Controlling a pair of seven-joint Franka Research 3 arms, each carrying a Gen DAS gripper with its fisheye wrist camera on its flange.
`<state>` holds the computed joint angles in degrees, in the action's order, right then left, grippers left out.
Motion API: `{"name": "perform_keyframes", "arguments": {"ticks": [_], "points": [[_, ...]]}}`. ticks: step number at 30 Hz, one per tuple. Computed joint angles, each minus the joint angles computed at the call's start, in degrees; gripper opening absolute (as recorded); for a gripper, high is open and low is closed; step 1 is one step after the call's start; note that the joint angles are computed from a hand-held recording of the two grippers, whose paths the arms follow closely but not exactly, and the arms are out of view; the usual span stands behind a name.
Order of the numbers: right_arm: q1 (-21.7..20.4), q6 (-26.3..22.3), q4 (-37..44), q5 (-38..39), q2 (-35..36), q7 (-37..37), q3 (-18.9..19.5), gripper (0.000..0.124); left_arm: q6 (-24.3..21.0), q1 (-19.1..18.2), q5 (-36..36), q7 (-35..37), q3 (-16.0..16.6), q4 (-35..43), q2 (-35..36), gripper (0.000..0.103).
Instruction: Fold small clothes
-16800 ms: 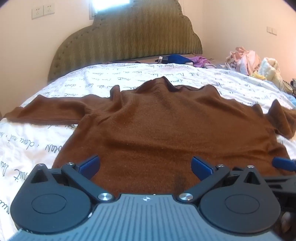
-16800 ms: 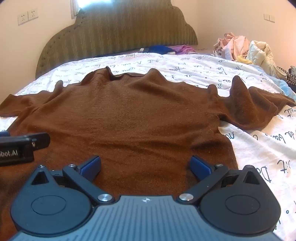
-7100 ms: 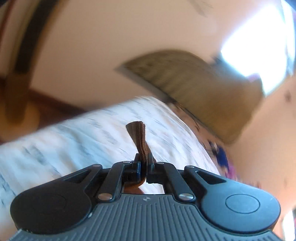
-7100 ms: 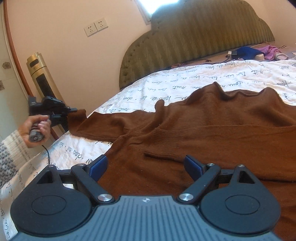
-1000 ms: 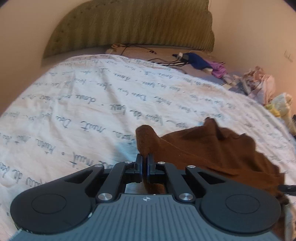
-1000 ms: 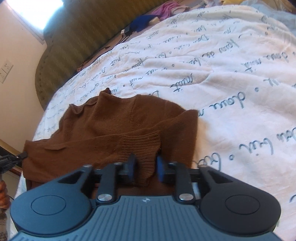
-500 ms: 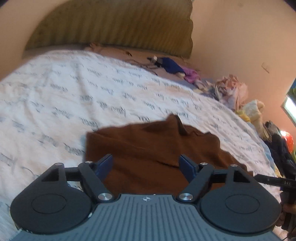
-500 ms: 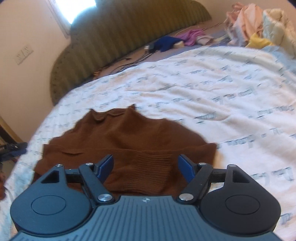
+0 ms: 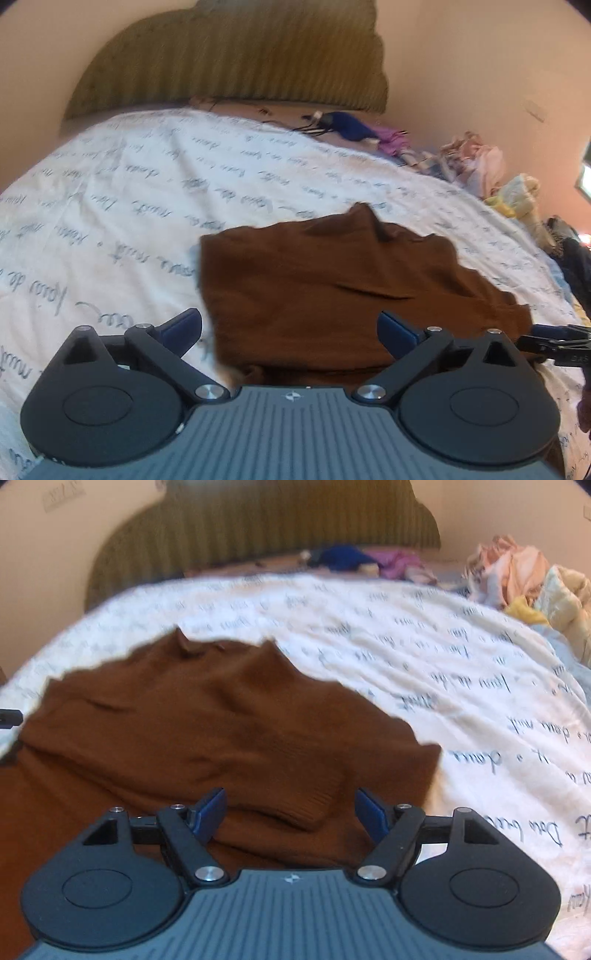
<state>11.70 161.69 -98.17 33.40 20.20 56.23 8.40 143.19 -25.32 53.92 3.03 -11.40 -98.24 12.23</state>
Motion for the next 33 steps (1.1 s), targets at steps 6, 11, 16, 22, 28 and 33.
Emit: {"name": "perform_keyframes", "arguments": {"ticks": [6, 11, 16, 22, 28, 33], "points": [[4.1, 3.0, -7.0, -4.3, -1.6, 0.2, -1.0, 0.085, -8.8, -3.7, -4.2, 9.8, -0.4, 4.7, 7.5, 0.095], [5.0, 6.9, -13.1, -5.1, -7.0, 5.6, -1.6, 0.090, -9.4, -6.3, -0.1, 1.3, -0.5, -0.2, 1.8, 0.100], [9.6, 7.2, -15.3, -10.6, -8.3, 16.6, -4.3, 0.103, -10.9, -6.8, -5.8, 1.3, -3.3, 1.9, 3.4, 0.102], [20.2, 14.9, -29.1, -38.2, -15.8, 43.2, -15.4, 0.103, -17.7, -11.4, -5.1, -0.7, -5.1, -1.7, 0.6, 0.103], [15.4, 16.9, -37.6, -53.4, -22.7, 56.2, -12.0, 0.103, -22.9, -14.1, -3.7, -1.1, -7.8, -3.2, -0.4, 0.103], [6.0, 21.0, -46.1, -58.0, -28.7, 61.2, -3.7, 0.103, -26.9, -16.4, -4.6, -3.1, -8.9, -2.6, -0.4, 0.103]]}}
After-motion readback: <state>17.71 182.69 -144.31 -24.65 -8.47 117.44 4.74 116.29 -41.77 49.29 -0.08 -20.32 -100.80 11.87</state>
